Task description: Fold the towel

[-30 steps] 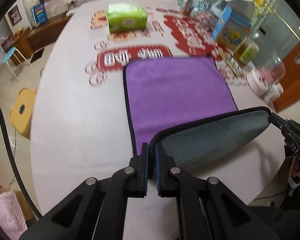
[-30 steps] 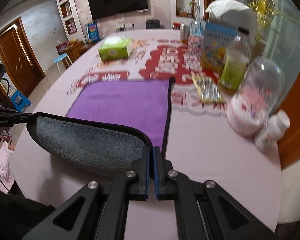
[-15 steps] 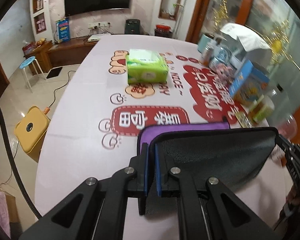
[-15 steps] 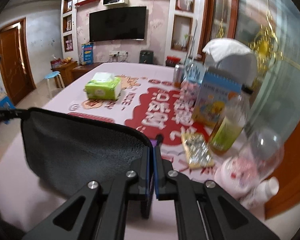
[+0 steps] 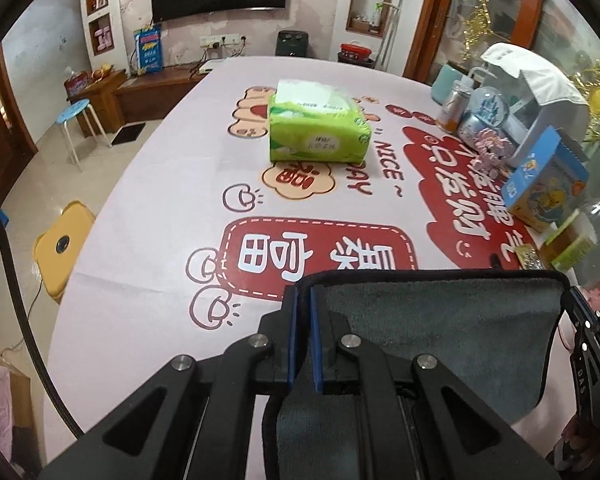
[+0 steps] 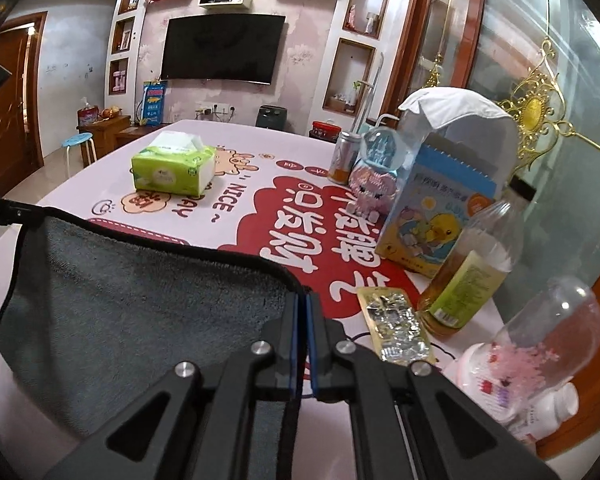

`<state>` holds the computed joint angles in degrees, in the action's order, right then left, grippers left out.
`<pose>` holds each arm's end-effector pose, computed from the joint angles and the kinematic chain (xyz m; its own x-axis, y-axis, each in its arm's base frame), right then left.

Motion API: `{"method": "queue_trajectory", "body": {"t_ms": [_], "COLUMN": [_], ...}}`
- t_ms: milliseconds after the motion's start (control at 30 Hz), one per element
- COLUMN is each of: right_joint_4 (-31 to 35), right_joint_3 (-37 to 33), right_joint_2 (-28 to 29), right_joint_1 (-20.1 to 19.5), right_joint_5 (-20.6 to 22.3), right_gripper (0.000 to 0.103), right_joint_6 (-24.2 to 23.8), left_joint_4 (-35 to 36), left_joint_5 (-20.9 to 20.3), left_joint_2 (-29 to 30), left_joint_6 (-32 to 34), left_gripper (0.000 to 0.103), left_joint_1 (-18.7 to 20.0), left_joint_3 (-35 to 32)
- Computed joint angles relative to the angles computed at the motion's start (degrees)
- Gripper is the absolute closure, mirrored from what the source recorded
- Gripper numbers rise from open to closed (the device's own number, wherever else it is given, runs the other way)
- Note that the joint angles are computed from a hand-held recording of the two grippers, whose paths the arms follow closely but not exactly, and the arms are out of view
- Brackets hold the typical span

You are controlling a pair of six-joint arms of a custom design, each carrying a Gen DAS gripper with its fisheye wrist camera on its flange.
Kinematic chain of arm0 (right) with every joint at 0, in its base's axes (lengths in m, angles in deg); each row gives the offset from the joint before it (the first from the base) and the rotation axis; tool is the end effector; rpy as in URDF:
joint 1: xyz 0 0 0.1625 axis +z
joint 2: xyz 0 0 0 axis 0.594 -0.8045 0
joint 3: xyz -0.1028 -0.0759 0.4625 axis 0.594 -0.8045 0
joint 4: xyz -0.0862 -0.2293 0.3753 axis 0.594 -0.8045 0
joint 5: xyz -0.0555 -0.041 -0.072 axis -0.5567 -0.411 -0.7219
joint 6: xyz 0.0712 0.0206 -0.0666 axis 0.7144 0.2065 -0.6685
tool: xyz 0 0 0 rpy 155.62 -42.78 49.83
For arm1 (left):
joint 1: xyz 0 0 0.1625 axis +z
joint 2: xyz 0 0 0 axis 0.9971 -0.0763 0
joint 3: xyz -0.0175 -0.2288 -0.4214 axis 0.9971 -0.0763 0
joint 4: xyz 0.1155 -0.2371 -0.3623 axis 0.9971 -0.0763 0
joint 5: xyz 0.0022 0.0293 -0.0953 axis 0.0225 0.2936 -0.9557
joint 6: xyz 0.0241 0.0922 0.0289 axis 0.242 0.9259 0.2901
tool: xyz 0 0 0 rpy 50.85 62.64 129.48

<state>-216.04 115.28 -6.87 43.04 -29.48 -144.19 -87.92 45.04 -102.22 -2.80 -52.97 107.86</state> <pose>0.0161 -0.5066 0.3648 -0.4737 -0.2536 0.8434 -0.7837 0.5582 -0.2724 -0.4067 -0.5156 -0.0009 -0.7400 -0.2853 -0.6090 0.1909 0.7792 -0.5970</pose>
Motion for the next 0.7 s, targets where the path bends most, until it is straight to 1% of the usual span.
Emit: {"method": "queue_trajectory", "body": {"t_ms": [100, 167, 233, 267, 300, 333, 400, 433, 467, 500, 533, 600, 700], "right_joint_4": [-1.24, -1.01, -1.3, -1.14, -1.02, -0.68, -0.38, -0.32, -0.32, -0.38, -0.37, -0.21, 0.44], "right_joint_3": [-0.11, -0.31, -0.5, -0.56, -0.59, -0.68, -0.64, -0.46, -0.4, -0.18, -0.16, 0.17, 0.62], "right_joint_2": [1.32, 1.91, 2.63, 2.73, 2.92, 3.02, 2.86, 2.58, 2.43, 2.13, 2.02, 1.37, 0.33], "right_joint_1": [-0.62, -0.58, -0.52, -0.49, -0.44, -0.39, -0.22, -0.22, -0.23, -0.17, -0.06, 0.12, 0.48], "right_joint_5": [0.56, -0.22, -1.16, -1.47, -1.89, -2.35, -2.84, -2.79, -2.64, -2.58, -2.64, -2.71, -3.35], "right_gripper": [0.098, 0.098, 0.098, 0.097, 0.095, 0.094, 0.087, 0.084, 0.079, 0.072, 0.068, 0.057, 0.054], "right_joint_6": [-0.39, -0.29, -0.17, -0.04, 0.18, 0.51, 1.08, 1.42, 1.61, 1.86, 2.04, 2.81, 4.09], "left_joint_4": [-1.47, -0.28, 0.78, 1.44, 1.97, 2.16, 2.11, 2.2, 2.27, 2.48, 2.99, 3.59, 5.49], "left_joint_5": [-0.3, -0.33, -0.66, -0.85, -0.94, -0.99, -1.26, -1.54, -1.73, -2.09, -2.45, -2.85, -4.1], "left_joint_2": [0.67, 0.96, 1.05, 0.99, 0.9, 0.75, 0.36, 0.01, -0.21, -0.46, -0.74, -1.23, -2.21], "left_joint_6": [0.18, -0.83, -1.5, -1.94, -2.41, -2.85, -3.33, -3.79, -4.04, -4.44, -5.12, -6.45, -9.28], "left_gripper": [0.098, 0.097, 0.089, 0.081, 0.076, 0.075, 0.068, 0.068, 0.067, 0.064, 0.061, 0.051, 0.048], "left_joint_1": [0.94, 1.21, 1.52, 1.61, 1.63, 1.61, 1.48, 1.27, 1.13, 0.94, 0.67, 0.07, -1.27], "left_joint_3": [0.11, -0.19, -0.45, -0.55, -0.57, -0.45, -0.08, 0.23, 0.41, 0.61, 0.78, 1.26, 2.08]}}
